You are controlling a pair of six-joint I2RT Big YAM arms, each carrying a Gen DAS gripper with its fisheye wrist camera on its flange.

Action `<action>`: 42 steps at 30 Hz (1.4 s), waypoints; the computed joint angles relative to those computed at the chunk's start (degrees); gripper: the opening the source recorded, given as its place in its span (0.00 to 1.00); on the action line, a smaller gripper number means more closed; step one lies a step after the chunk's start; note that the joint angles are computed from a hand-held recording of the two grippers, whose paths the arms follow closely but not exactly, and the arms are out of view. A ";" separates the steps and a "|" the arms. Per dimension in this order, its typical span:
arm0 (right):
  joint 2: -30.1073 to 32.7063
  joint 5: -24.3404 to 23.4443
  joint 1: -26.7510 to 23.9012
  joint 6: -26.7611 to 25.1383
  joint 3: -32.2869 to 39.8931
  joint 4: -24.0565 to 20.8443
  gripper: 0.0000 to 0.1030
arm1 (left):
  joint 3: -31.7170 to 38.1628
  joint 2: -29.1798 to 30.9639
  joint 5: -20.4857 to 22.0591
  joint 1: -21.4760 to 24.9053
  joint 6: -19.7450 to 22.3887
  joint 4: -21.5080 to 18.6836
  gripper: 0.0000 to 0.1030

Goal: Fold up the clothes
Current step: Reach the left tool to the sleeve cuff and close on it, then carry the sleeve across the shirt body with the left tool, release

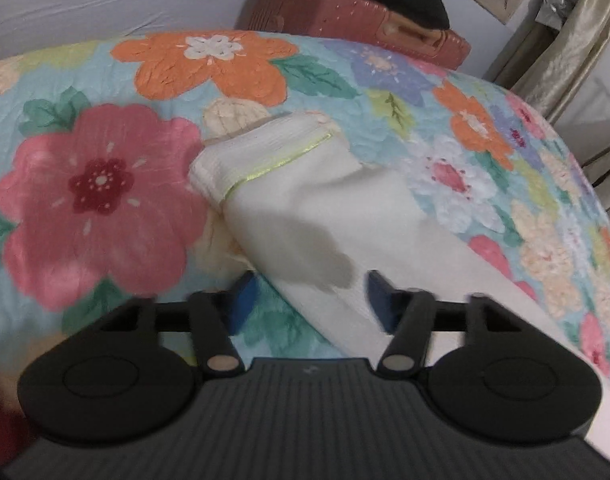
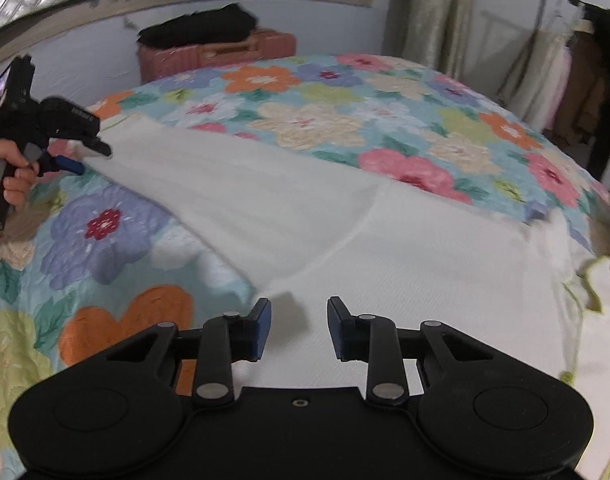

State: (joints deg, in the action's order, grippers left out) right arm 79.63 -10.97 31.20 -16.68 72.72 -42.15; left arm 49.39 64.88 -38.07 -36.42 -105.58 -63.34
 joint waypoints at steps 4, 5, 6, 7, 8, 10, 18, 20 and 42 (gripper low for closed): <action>0.08 -3.73 -3.49 6.24 0.59 -2.44 0.38 | -2.17 -0.63 -2.65 1.02 -0.27 4.55 0.93; -0.03 -4.40 -4.19 7.08 0.43 -2.68 0.38 | -2.40 -0.53 -3.25 1.27 -0.24 5.24 0.63; -0.24 -4.76 -4.83 7.51 0.13 -2.74 0.39 | -0.96 0.88 -3.50 1.41 0.35 3.34 0.37; -0.46 -4.58 -5.18 7.47 -0.24 -2.51 0.39 | -0.14 1.46 -3.40 1.29 2.06 3.43 0.04; -0.82 -3.84 -5.45 6.95 -0.82 -1.94 0.40 | 0.49 1.82 -3.39 1.15 3.73 4.00 0.03; -1.50 -2.36 -6.22 5.97 -1.95 -0.85 0.40 | 0.35 0.55 -5.26 -0.06 6.85 10.29 0.03; -2.24 -17.29 -14.92 13.60 -3.62 0.02 0.40 | 16.16 12.05 -12.35 -9.92 29.58 28.16 0.04; -2.17 -16.41 -15.49 14.08 -3.97 0.57 0.40 | 19.04 15.59 -8.36 -11.37 38.39 36.29 0.04; -1.07 -18.70 -22.59 26.97 -7.53 5.27 0.41 | 23.33 24.97 20.15 -12.28 49.63 46.27 0.37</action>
